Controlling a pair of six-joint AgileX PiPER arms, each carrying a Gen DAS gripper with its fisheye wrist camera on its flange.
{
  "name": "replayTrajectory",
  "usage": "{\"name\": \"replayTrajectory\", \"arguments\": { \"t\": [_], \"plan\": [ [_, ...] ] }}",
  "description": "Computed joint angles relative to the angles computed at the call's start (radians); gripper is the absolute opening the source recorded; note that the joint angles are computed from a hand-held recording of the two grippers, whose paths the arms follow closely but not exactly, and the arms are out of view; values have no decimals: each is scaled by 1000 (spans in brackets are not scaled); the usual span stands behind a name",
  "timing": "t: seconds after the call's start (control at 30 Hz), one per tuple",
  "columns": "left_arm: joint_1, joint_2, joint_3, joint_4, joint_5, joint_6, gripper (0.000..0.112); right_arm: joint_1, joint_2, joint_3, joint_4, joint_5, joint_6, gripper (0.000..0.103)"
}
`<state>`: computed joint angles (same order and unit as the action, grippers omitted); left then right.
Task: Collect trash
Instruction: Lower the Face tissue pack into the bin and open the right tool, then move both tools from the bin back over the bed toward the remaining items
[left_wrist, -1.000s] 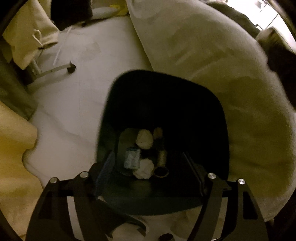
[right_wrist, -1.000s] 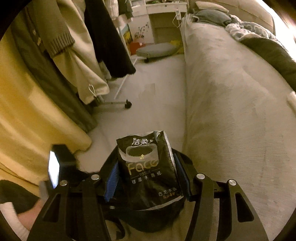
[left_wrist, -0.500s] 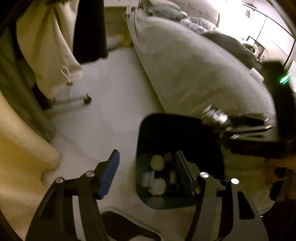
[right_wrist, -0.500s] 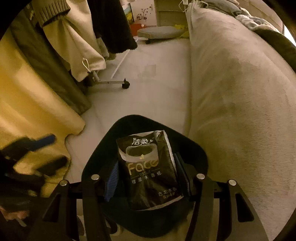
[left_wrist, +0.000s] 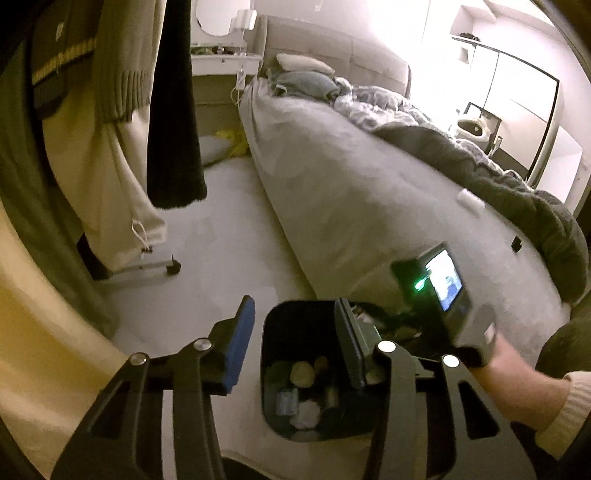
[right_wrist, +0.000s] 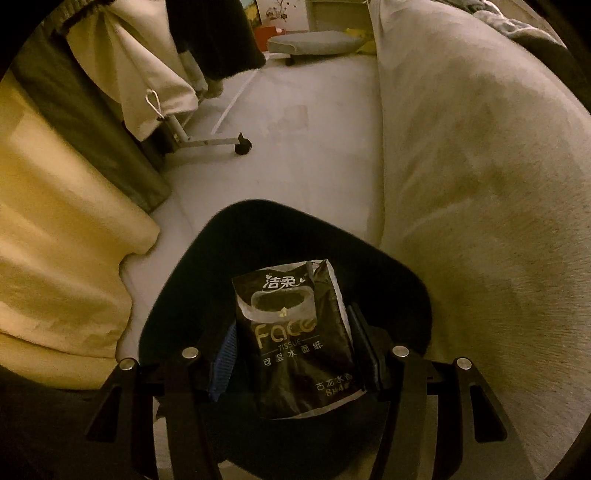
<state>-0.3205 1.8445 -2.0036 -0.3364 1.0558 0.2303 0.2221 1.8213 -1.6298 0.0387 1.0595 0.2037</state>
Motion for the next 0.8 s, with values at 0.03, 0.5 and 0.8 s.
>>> {"name": "replayTrajectory", "arguments": {
  "t": [0.03,0.5,0.8],
  "plan": [
    [-1,-14,17,-2,-11,1,48,-1,5,0,-1,0,0,57],
    [24,27,-209,-61,56,-112,42,40,87,17,-31,2,-33,57],
    [20,46,-311,-61,79,-145,42,70,103,16,-43,5,-77,75]
  ]
}}
